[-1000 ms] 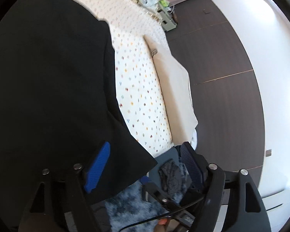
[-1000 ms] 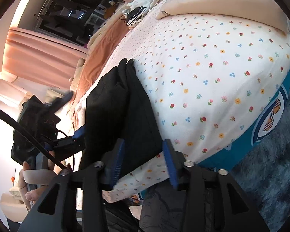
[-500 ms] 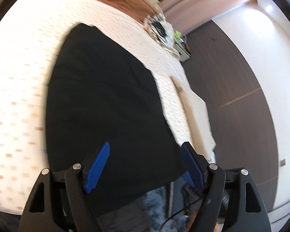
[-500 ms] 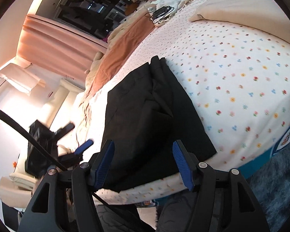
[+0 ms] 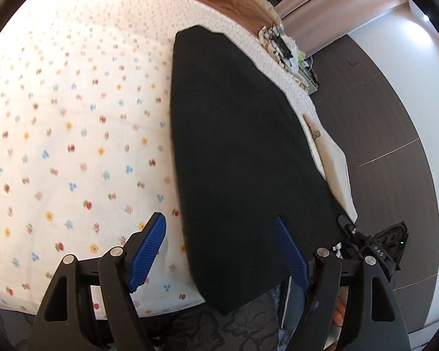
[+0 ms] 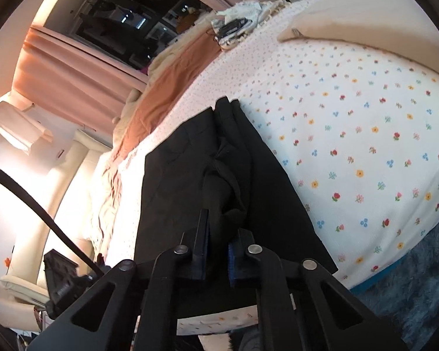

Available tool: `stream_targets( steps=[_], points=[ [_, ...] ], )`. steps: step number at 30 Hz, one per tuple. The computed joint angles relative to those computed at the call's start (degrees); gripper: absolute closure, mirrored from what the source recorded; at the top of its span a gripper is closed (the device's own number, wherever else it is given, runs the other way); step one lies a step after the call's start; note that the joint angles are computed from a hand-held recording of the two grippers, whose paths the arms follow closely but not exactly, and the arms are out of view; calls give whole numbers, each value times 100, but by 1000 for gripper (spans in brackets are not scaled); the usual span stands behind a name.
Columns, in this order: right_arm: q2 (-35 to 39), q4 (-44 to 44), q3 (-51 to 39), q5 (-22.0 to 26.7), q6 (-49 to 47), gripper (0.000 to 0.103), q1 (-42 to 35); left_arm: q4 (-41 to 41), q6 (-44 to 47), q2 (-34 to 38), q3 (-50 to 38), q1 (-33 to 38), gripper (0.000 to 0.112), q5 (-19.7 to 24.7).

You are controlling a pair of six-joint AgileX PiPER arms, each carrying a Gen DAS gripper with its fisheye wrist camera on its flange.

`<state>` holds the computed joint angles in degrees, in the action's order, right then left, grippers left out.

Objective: Fold large clothes

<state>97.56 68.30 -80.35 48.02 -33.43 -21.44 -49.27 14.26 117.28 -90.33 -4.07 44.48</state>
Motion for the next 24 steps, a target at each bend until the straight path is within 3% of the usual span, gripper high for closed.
stream_targets(
  steps=[11, 15, 18, 21, 24],
  points=[
    [-154, 523, 1029, 139, -781, 100, -556, -665, 608, 15, 316, -225, 40, 240],
    [7, 318, 977, 312, -641, 99, -620, -419, 393, 90, 169, -306, 40, 180],
    [135, 205, 672, 707, -454, 97, -748, -217, 112, 298, -220, -293, 40, 221],
    [273, -36, 253, 1069, -244, 88, -846, -22, -54, 396, -472, -238, 40, 230],
    [376, -314, -157, 1117, -114, 51, -898, 144, -238, 560, -802, -178, 40, 260]
  ],
)
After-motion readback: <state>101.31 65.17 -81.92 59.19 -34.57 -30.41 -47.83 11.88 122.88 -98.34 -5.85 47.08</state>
